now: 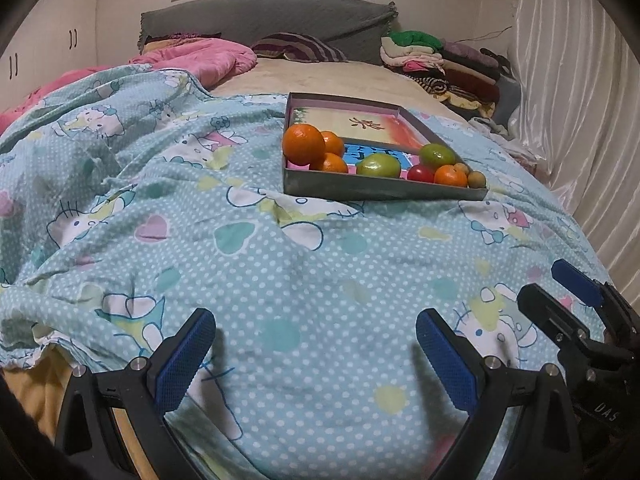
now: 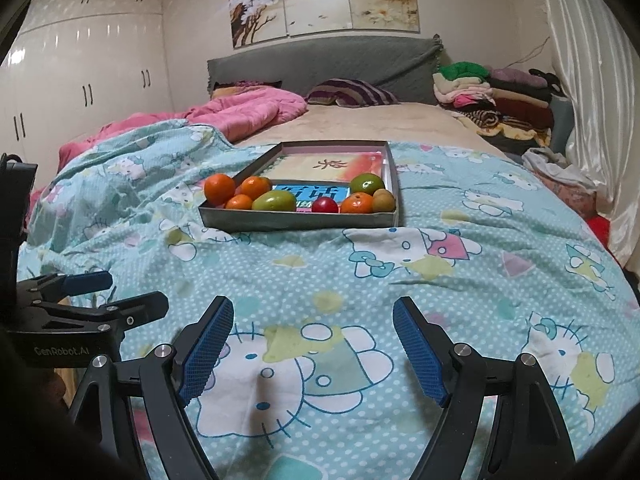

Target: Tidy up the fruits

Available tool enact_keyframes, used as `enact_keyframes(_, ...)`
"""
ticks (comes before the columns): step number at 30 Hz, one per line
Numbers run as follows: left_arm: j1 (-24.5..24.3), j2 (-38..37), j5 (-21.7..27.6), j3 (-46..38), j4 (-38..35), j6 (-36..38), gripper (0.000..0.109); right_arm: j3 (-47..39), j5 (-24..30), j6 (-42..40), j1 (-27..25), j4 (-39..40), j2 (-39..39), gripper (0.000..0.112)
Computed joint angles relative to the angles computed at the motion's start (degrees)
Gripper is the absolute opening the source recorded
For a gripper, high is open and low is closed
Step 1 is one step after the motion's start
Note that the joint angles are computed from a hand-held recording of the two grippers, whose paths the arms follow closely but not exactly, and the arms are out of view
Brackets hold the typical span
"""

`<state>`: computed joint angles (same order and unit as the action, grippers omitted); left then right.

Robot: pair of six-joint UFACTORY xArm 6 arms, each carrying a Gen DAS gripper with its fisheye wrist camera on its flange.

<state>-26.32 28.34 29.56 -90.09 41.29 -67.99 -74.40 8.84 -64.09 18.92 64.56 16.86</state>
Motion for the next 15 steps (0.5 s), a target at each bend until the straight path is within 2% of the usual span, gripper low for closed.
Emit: enact_keyframes(15,-0.2,0.0,0.3,-0.3,-0.3,0.5,0.101,0.3,0.0,2.5,-0.1,-2.7,0.3,0.083)
